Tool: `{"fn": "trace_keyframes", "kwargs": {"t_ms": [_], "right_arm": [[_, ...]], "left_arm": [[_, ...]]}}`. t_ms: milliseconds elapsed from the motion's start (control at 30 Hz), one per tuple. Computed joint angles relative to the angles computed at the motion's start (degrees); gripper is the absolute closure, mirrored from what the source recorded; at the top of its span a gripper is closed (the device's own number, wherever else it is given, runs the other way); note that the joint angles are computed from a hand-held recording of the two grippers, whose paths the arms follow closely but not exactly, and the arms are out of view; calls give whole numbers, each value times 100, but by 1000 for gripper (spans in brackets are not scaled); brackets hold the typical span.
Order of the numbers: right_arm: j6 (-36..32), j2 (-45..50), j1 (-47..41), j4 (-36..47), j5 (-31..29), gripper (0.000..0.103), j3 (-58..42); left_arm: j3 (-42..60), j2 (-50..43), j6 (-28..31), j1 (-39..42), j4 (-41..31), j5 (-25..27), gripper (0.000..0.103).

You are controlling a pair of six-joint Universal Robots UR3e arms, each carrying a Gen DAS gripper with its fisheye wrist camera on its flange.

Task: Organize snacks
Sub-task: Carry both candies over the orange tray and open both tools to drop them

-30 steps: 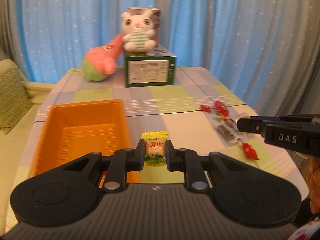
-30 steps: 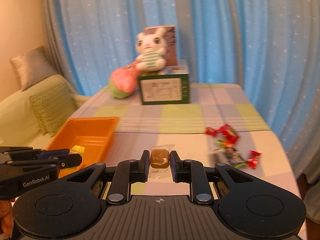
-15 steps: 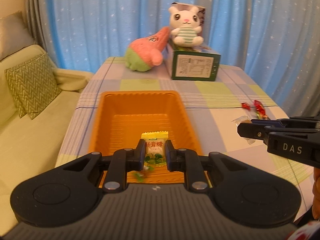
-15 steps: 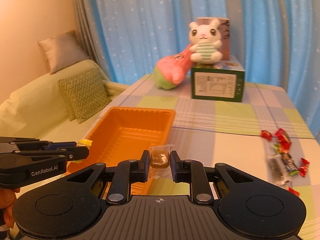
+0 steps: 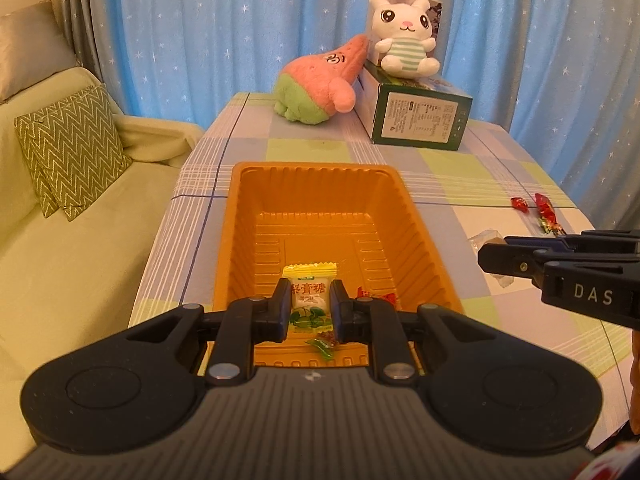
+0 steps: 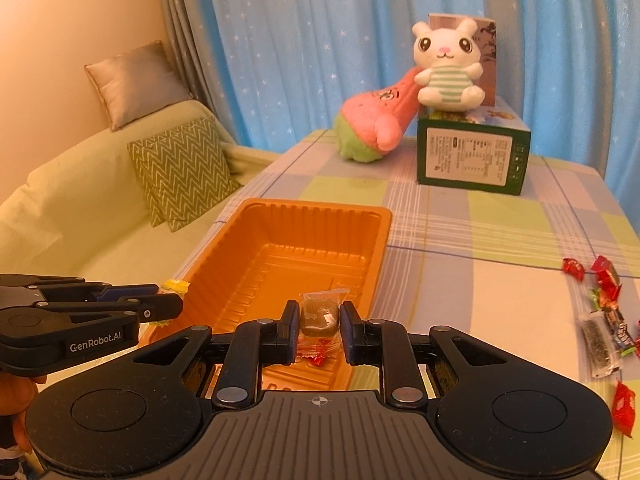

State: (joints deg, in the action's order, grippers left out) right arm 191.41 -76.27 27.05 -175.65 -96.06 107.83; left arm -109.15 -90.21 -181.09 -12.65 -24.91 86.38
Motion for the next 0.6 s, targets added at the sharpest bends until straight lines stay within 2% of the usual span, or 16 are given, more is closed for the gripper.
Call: {"fn": "trace_keyframes", "kwargs": {"t_ms": [600], "right_arm": [[241,806,-99,154,268,81,-733]], "left_arm": [[255,-726,392,282,108,-391,85]]}}
